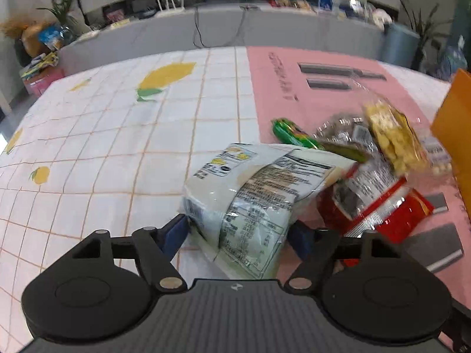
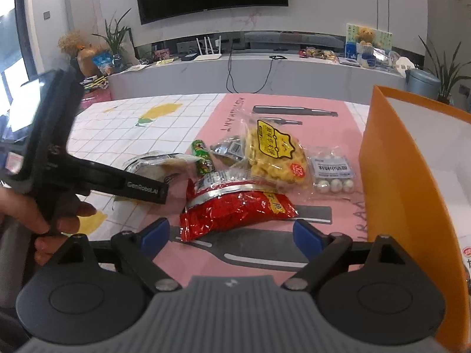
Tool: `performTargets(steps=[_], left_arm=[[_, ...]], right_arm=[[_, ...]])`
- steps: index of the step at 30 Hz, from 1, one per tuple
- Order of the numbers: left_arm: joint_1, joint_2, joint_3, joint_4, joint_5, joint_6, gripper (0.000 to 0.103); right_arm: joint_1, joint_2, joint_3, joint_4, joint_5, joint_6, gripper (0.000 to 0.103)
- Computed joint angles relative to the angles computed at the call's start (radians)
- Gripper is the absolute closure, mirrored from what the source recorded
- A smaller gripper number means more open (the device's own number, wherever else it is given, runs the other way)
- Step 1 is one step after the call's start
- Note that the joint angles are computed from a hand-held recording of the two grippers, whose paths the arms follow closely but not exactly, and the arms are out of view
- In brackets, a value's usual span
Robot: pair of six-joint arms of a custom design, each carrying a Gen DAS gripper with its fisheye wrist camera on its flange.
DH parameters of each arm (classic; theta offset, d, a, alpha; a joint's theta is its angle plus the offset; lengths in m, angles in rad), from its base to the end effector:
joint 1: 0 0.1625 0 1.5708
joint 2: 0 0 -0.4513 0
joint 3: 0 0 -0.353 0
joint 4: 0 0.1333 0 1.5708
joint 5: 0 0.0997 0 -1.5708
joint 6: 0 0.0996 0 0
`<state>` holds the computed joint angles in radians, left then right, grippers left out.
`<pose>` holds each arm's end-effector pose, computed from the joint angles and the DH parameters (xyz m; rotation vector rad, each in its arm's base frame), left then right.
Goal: Organize snacks
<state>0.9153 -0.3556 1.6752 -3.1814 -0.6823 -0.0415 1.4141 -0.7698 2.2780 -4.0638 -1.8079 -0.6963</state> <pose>-0.2136 -0.6233 -0.0539 0.5442 2.2494 -0.6932 0.0333 -0.4932 0.1538 0.4786 -2.2907 1.0256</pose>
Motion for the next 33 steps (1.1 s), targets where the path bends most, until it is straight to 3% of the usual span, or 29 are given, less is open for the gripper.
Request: performTargets(steps=[3,7,10,12,17,26,33], left_arm=[[-0.016,0.01,0.019,-0.067,0.053,0.027,0.049],[-0.027,-0.041,0.092,-0.102,0.001,-0.049,0.056],[-0.043,-0.094,0.161,-0.077,-0.017,-0.136,0.057],[-0.048,-0.14,0.201,-0.008,-0.046,-0.24,0.057],[-0.063,-0.195,0.29,0.011,-0.093,-0.35,0.057],[-0.06,-0.209,0.294,0.02,-0.124,-0.351,0.057],[-0.061,-0.203,0.288,0.021,-0.149,-0.333,0.057]], right_arm=[[0.013,0.035,-0.011,-0.061,-0.035,-0.057,0.013],[0.02,0.058,-0.022,-0.075,-0.053,-0.096,0.013],[0.02,0.064,-0.03,-0.063,-0.049,-0.094,0.013],[0.019,0.074,-0.043,-0.059,-0.05,-0.092,0.003],[0.038,0.102,-0.094,-0.037,-0.104,-0.066,0.003],[0.027,0.116,-0.193,0.118,-0.138,0.063,0.003],[0.042,0.161,-0.272,0.162,-0.166,0.064,0.003]])
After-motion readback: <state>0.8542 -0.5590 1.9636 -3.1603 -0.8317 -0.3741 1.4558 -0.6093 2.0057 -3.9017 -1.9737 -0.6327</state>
